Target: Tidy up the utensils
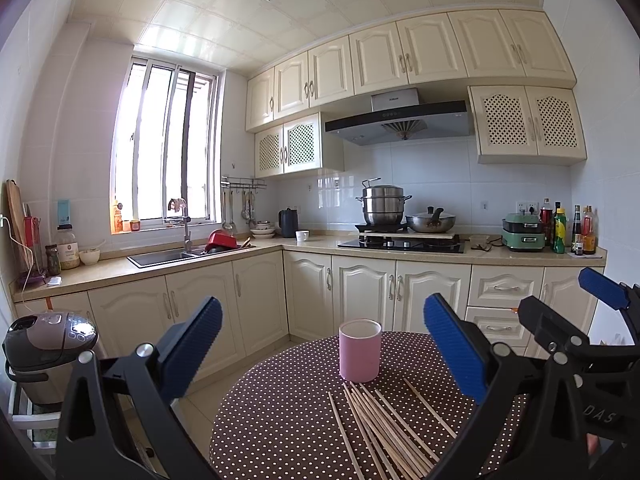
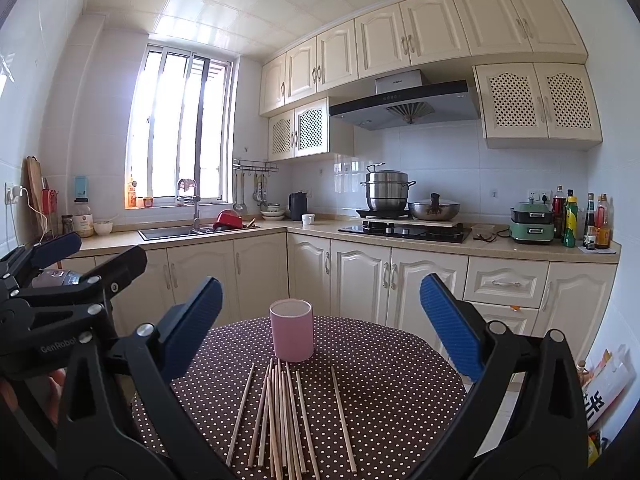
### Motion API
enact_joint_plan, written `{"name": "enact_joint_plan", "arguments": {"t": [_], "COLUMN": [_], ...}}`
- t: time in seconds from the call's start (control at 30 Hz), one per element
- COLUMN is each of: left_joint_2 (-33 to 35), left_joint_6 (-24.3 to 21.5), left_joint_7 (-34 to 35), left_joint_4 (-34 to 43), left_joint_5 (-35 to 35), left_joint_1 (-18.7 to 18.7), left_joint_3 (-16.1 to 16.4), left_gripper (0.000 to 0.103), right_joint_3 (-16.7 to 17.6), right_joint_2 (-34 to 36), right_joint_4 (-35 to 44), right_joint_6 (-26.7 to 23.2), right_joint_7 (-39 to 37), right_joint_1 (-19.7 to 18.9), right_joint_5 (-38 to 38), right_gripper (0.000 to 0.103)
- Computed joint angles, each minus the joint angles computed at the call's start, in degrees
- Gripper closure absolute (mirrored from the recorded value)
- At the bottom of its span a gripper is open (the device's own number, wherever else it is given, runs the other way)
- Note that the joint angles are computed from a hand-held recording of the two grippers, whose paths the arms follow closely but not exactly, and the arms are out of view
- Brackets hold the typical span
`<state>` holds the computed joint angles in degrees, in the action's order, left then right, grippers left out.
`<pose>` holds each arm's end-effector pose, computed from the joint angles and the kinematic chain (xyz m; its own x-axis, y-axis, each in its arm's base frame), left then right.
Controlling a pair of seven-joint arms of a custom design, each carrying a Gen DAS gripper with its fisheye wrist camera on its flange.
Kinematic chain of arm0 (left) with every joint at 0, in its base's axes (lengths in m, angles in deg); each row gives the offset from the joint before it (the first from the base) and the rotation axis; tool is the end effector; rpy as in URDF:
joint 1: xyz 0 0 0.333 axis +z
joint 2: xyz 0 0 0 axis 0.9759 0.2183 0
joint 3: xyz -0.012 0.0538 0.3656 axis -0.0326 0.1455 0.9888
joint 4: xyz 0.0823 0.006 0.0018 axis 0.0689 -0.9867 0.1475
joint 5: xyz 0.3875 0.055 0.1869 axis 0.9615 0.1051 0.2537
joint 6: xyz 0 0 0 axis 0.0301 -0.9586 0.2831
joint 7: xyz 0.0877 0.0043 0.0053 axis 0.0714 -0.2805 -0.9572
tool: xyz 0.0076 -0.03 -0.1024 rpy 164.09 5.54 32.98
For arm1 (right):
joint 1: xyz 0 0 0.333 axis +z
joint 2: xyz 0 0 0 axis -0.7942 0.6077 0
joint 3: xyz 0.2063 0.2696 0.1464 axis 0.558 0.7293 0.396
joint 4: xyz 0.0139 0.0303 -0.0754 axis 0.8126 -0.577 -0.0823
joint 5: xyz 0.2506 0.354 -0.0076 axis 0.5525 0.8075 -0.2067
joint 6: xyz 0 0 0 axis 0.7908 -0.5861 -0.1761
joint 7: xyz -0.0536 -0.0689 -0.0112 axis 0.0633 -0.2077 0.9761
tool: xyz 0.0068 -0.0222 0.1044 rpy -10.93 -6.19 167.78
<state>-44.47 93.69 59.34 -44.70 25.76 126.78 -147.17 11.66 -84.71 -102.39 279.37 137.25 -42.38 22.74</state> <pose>0.4199 -0.4010 0.6543 0.0895 -0.9950 -0.0454 -0.0934 0.0370 -0.9949 0.4446 0.1816 0.6418 0.2175 -0.9760 -0.0142 -0.0576 0.0017 -0.9983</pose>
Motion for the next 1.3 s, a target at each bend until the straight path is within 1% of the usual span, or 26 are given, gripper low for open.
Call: {"name": "enact_joint_plan", "arguments": {"t": [0.63, 0.93, 1.03, 1.3], "left_joint_2": [0.74, 1.14, 1.24, 1.81], "left_joint_6": [-0.77, -0.73, -0.66, -1.02], "left_joint_7": [0.05, 0.13, 0.17, 0.18], "left_joint_4": [0.64, 0.92, 0.88, 1.24], "left_joint_5": [0.25, 0.25, 0.25, 0.06], "left_joint_1": [0.05, 0.51, 0.6, 1.27], "left_joint_3": [-0.61, -0.99, -1.11, -2.0], "left_gripper": [0.004, 0.004, 0.004, 0.004], "right_joint_3": [-0.21, -0.2, 0.35, 0.05], "right_joint_2": [-0.67, -0.71, -0.48, -0.01], "right_joint_4": [-0.25, -0.3, -0.11, 0.3], "right_joint_6": [-1.71, -2.27, -2.35, -3.36], "right_joint_7": [1.9, 3.04, 2.97, 3.54], "right_joint_1": [-0.72, -1.32, -1.86, -1.94], "right_joint_5": [-1.29, -2.37, -2.12, -2.87], "right_gripper": [0.006, 0.006, 0.006, 0.006]}}
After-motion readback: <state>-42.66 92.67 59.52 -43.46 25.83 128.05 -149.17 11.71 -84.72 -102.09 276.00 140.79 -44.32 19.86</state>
